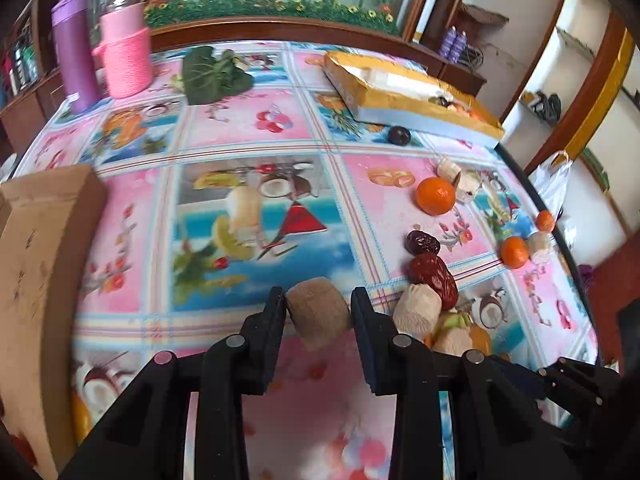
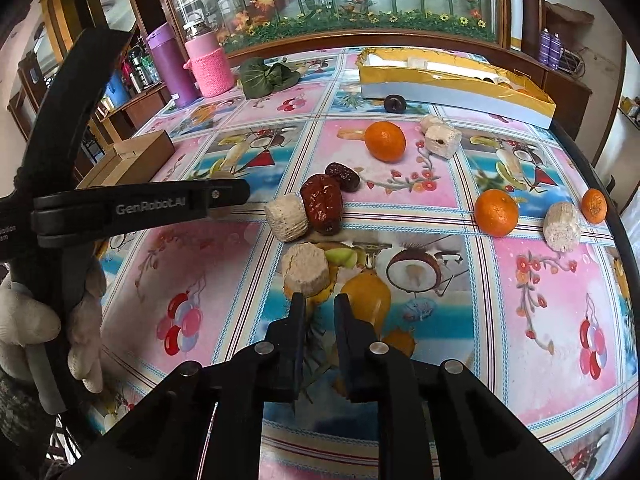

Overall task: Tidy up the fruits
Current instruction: 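Grasp a beige cork piece with the left tool while the right tool grasps another, then carry both cork pieces into the cardboard tray and open both tools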

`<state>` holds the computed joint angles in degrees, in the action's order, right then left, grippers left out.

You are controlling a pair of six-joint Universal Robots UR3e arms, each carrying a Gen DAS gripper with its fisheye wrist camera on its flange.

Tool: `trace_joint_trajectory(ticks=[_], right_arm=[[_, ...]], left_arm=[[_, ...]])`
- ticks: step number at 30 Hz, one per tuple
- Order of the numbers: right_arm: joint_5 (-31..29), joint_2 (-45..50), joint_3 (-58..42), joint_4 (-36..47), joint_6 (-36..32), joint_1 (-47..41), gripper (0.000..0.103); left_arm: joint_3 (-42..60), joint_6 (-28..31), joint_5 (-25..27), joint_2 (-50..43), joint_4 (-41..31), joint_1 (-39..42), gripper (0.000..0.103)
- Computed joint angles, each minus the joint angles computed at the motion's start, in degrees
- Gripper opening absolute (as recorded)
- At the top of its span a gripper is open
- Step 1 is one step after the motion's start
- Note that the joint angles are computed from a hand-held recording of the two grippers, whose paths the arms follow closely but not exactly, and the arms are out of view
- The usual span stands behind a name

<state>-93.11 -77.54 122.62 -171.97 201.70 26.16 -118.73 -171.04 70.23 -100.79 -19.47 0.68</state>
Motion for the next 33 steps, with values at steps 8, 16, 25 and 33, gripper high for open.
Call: trace_joint_trajectory(ticks=[8,16,25,33], right_arm=[[-1.2,-0.6,0.2,-1.3,0.5,0.7,0.026],[-4.2,6.8,-9.0,2.2,-1.5,2.2,0.029],[-7.2,5.6,-10.8,6.1,-0.6,5.0,0.029],[-6.9,10.0,-26.4,13.4,-2.4,11.9,0.029]], left_arm=[[-16.5,9.3,-10.3,24.7,-9.4,22.1,0.032],[-20.7,21.7,-16.3,40.4,-27.0,45.2,0.032],[-20.4,26.9,-13.3,36.1,-24.0,58.9,0.033],[-16.5,23.4,-7.8,22.1,-12.4,57.3,0.033]])
